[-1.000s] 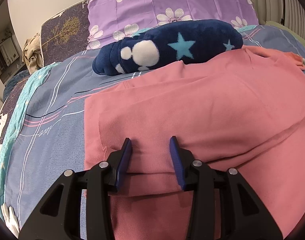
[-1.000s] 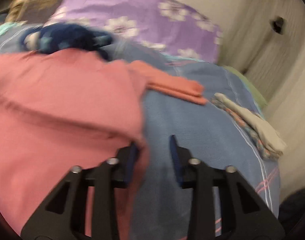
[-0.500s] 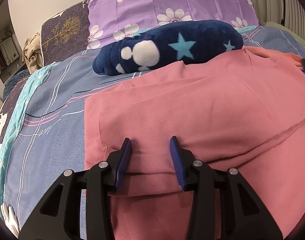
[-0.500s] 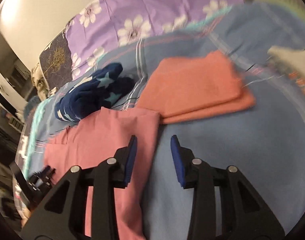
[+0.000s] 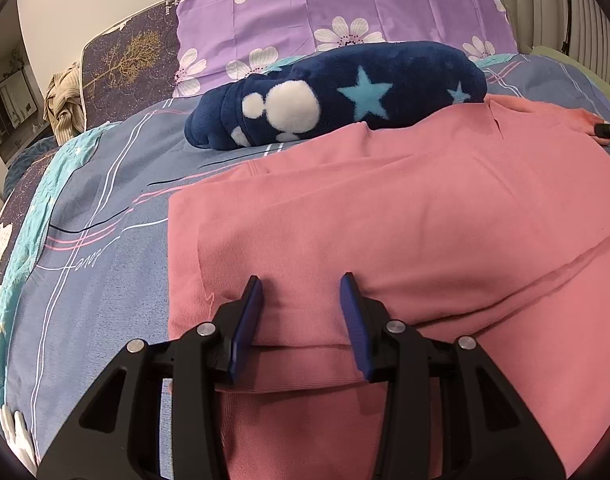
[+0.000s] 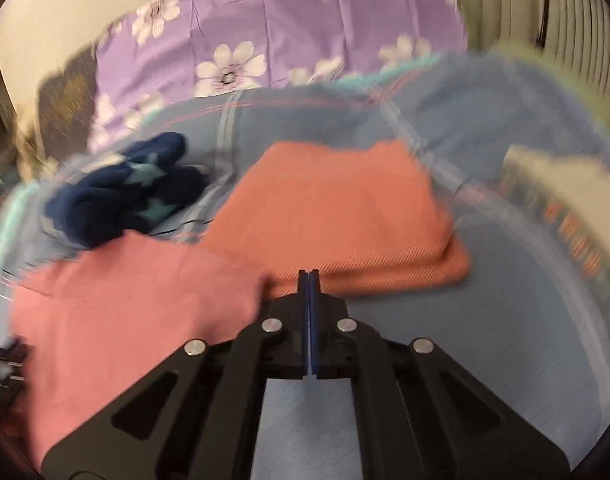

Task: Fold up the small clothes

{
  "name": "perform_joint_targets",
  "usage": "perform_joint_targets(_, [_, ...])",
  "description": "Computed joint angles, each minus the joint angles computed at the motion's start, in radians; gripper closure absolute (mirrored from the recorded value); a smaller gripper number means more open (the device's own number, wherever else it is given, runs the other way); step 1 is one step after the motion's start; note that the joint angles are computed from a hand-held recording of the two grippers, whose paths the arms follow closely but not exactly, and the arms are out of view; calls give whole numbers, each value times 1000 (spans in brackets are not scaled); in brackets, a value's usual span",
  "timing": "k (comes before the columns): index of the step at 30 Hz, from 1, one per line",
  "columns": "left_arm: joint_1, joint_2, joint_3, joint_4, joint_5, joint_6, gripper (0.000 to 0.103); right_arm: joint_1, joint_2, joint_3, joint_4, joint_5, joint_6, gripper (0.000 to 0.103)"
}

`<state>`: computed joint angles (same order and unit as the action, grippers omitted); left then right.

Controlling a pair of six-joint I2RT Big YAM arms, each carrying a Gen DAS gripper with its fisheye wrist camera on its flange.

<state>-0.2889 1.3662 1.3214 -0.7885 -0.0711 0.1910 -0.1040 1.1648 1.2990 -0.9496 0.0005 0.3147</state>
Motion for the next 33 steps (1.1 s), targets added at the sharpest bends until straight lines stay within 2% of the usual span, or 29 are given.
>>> perform_joint_targets(3, [0, 0, 0, 1, -1, 2, 60, 59, -104, -66, 34, -134, -7, 98])
perform_joint_targets(4, [0, -1, -1, 1, -1, 1, 60, 86, -128, -84, 39, -153, -19, 98])
perform_joint_targets(5, [0, -1, -1, 1, -1, 1, 60, 140, -152, -103, 21, -130, -49, 93])
perform_joint_targets(6, [0, -1, -1, 1, 1, 1, 60, 190, -151, -110, -13, -60, -68, 84])
perform_joint_targets(7, [0, -1, -1, 1, 1, 1, 60, 233, -138, -119, -53, 32, -85, 82])
perform_joint_targets(8, [0, 0, 0, 0, 2, 0, 60, 262, -117, -141, -60, 113, -95, 82])
perform_joint_targets(10, [4, 1, 1, -3, 11, -3, 60, 250, -142, -201, -3, 93, -99, 82])
perform_joint_targets(14, [18, -7, 4, -8, 41, -15, 57, 224, -127, -138, -104, 45, -1, 82])
perform_joint_targets(15, [27, -19, -1, -9, 57, -25, 49, 237, -147, -138, -126, 64, 25, 79])
perform_joint_targets(16, [44, -43, -10, -18, 94, -38, 42, 246, -167, -135, -149, 85, 41, 72])
perform_joint_targets(17, [66, -78, -30, -21, 142, -55, 41, 260, -213, -152, -162, 97, 59, 50])
perform_joint_targets(18, [92, -119, -56, -22, 203, -65, 39, 260, -265, -177, -166, 85, 60, 45])
perform_joint_targets(19, [131, -170, -88, -43, 286, -60, 33, 253, -315, -204, -171, 60, 62, 45])
perform_joint_targets(20, [155, -201, -108, -67, 328, -45, 30, 242, -364, -233, -185, 18, 69, 45])
perform_joint_targets(21, [181, -231, -128, -101, 362, -21, 29, 217, -413, -267, -200, -43, 72, 45])
perform_joint_targets(23, [237, -284, -166, -212, 421, 58, 29, 196, -469, -309, -228, -106, 89, 45])
perform_joint_targets(25, [282, -322, -199, -308, 468, 124, 29, 209, -544, -355, -244, -100, 114, 51])
perform_joint_targets(27, [330, -400, -259, -337, 516, 192, 29, 237, -602, -377, -260, -88, 138, 52])
perform_joint_targets(29, [376, -447, -282, -397, 572, 240, 29, 253, -638, -386, -272, -109, 163, 51])
perform_joint_targets(32, [425, -486, -302, -464, 637, 277, 29, 340, -673, -395, -292, -53, 212, 51])
perform_joint_targets(33, [434, -498, -311, -474, 644, 281, 29, 373, -686, -398, -298, -26, 230, 47])
